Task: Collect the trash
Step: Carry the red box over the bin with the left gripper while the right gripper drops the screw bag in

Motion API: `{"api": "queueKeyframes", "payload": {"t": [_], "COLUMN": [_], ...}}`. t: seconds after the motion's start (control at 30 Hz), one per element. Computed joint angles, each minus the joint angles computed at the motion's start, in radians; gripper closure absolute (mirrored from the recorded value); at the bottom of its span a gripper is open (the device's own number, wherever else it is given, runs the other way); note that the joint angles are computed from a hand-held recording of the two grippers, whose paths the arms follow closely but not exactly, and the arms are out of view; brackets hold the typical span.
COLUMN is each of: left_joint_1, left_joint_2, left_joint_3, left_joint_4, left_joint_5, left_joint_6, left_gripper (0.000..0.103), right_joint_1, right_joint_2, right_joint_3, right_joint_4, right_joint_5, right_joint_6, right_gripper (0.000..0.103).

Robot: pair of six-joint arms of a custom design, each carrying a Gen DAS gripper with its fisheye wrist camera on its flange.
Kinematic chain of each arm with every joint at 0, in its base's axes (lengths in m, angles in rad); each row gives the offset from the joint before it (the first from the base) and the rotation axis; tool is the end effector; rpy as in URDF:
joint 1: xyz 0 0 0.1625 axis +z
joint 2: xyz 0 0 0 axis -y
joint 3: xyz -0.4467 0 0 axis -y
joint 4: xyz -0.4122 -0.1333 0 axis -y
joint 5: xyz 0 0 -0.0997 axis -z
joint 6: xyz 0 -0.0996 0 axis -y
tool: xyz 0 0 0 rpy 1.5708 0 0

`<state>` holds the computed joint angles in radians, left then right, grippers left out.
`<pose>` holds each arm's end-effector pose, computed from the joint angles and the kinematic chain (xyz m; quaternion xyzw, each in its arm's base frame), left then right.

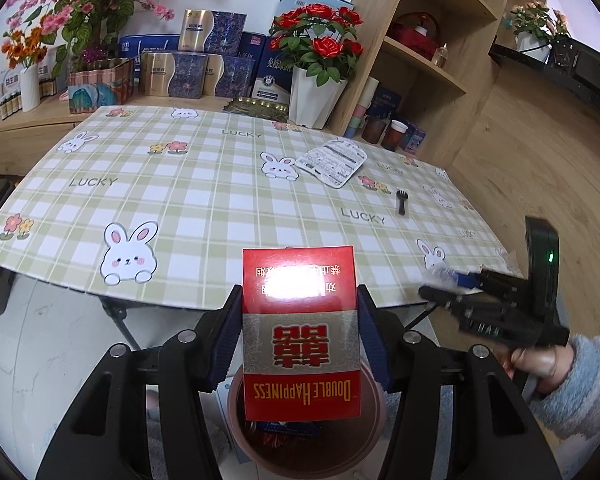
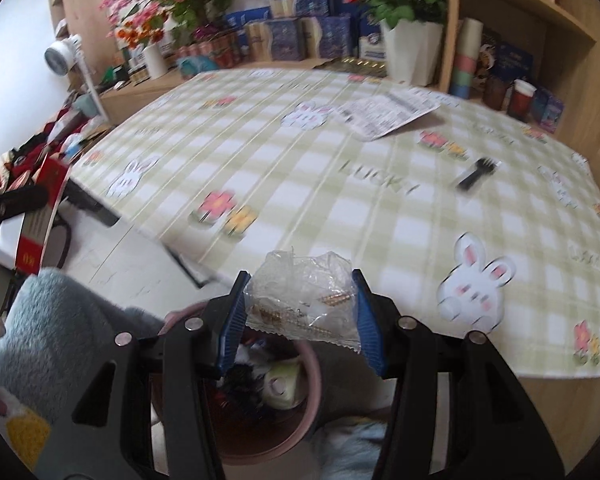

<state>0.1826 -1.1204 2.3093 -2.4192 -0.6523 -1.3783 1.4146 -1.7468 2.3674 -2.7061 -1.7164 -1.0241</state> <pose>-0.3763 -0.2855 0.0919 0.0795 0.8830 -0.4009 0.2307 0.0564 -0.4061 0.3259 0.3887 -0.8829 0.1718 0.1997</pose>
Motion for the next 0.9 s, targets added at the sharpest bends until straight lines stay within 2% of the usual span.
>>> {"api": "queueKeyframes", "payload": {"t": [0.17, 0.27, 0.4, 0.63, 0.67, 0.73, 0.77, 0.9], "left_joint_1": [-0.019, -0.026, -0.032, -0.034, -0.034, -0.035, -0.036, -0.034], "left_joint_2": [-0.021, -0.030, -0.033, -0.039, -0.041, -0.046, -0.048, -0.046], "left_joint_3": [0.022, 0.031, 0.045, 0.073, 0.076, 0.081, 0.083, 0.090], "left_joint_4": [0.035, 0.048, 0.051, 0.034, 0.034, 0.039, 0.041, 0.027], "left_joint_5": [-0.009, -0.013, -0.025, -0.042, -0.042, -0.040, -0.038, -0.044], "left_joint_6": [-0.056, -0.080, -0.106, -0.138, -0.143, -0.153, -0.158, -0.165], "left_gripper": [0.050, 0.050, 0.050, 0.050, 0.050, 0.050, 0.050, 0.050], "right_joint_1": [-0.018, -0.016, -0.013, 0.015, 0.017, 0.031, 0.036, 0.042], "right_joint_2": [0.008, 0.034, 0.092, 0.186, 0.185, 0.177, 0.171, 0.108], "right_joint_3": [0.066, 0.103, 0.135, 0.163, 0.167, 0.190, 0.197, 0.191], "right_joint_4": [0.007, -0.018, -0.044, -0.092, -0.100, -0.179, -0.207, -0.238], "right_joint_5": [-0.010, -0.031, -0.079, -0.171, -0.171, -0.168, -0.164, -0.108], "right_joint_6": [0.021, 0.006, 0.009, 0.067, 0.065, 0.038, 0.029, 0.048], "right_gripper": [0.052, 0.052, 0.052, 0.050, 0.047, 0.036, 0.026, 0.014]}}
